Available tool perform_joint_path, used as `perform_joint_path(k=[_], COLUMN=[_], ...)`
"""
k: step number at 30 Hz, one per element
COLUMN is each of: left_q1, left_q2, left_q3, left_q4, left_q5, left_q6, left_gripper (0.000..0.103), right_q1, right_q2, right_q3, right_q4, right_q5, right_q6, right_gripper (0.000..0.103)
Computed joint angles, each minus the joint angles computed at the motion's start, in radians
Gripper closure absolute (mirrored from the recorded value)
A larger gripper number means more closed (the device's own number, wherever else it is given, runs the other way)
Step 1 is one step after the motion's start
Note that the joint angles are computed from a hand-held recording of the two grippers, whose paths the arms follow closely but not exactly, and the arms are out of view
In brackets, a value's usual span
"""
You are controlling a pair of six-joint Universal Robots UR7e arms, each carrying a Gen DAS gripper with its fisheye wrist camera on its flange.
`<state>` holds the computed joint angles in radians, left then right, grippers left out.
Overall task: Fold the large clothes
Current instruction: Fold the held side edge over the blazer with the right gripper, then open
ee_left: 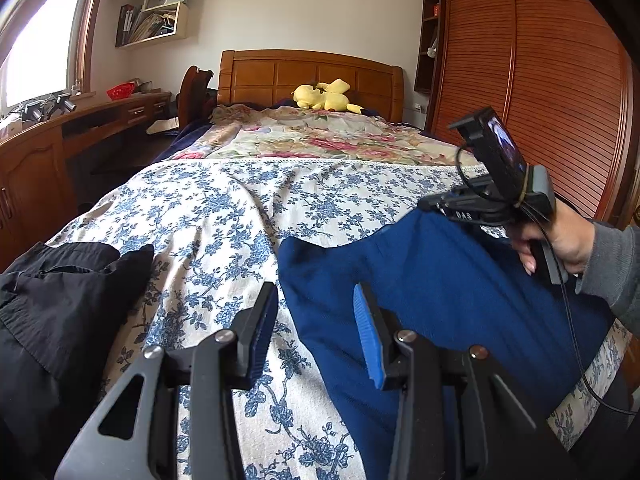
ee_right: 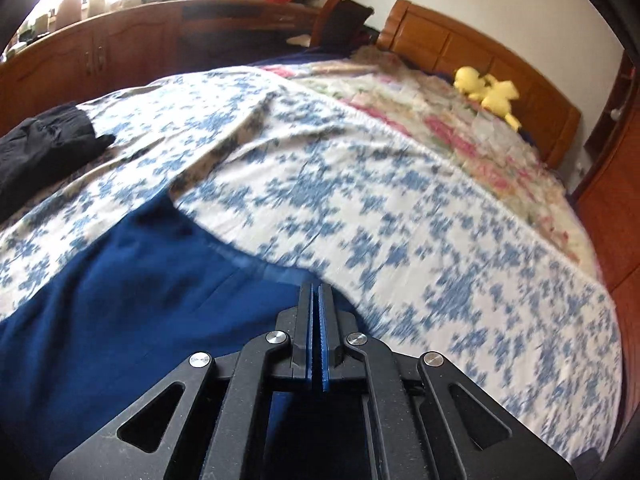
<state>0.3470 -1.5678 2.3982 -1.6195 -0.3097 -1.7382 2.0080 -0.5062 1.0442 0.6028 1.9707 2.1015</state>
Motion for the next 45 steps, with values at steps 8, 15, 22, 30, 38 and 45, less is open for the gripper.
perform_joint_path(k=[8, 15, 22, 30, 38, 45], left_q1=[-0.009, -0.004, 0.046, 0.076, 0.095, 0.092], left_q2=[0.032, 0.115, 0.280, 0.374, 0.394, 0.391], left_q3=[0.012, 0.039, 0.014, -0.026, -0.039, -0.038], left_q4=[-0.150, -0.554, -0.977, -1.117, -1.128, -1.101], left_q5=[0.014, 0.030, -0.009, -0.053, -0.077, -0.082], left_q6=[0.124, 0.427, 0.764, 0.895, 0.917, 0.896], left_gripper=[0.066, 0.065, 0.064, 0.064, 0.064, 0.063], right_q1=[0.008, -0.033, -0.138, -0.253, -0.306, -0.277], right_q2=[0.072, -0.046, -0.142, -0.121, -0.020, -0.237], right_q3=[-0.097, -0.056, -0.053, -0.158, -0.335, -0.025], right_q4=[0.008, 0.011, 0.010, 0.091, 0.295, -0.110], right_q5=[0.079, 0.049, 0.124, 0.212, 0.189, 0.078], right_q6=[0.009, 0.016, -0.017, 0.080, 0.267, 0.098], right_gripper=[0.096, 0.056, 0.056, 0.056, 0.075, 0.102])
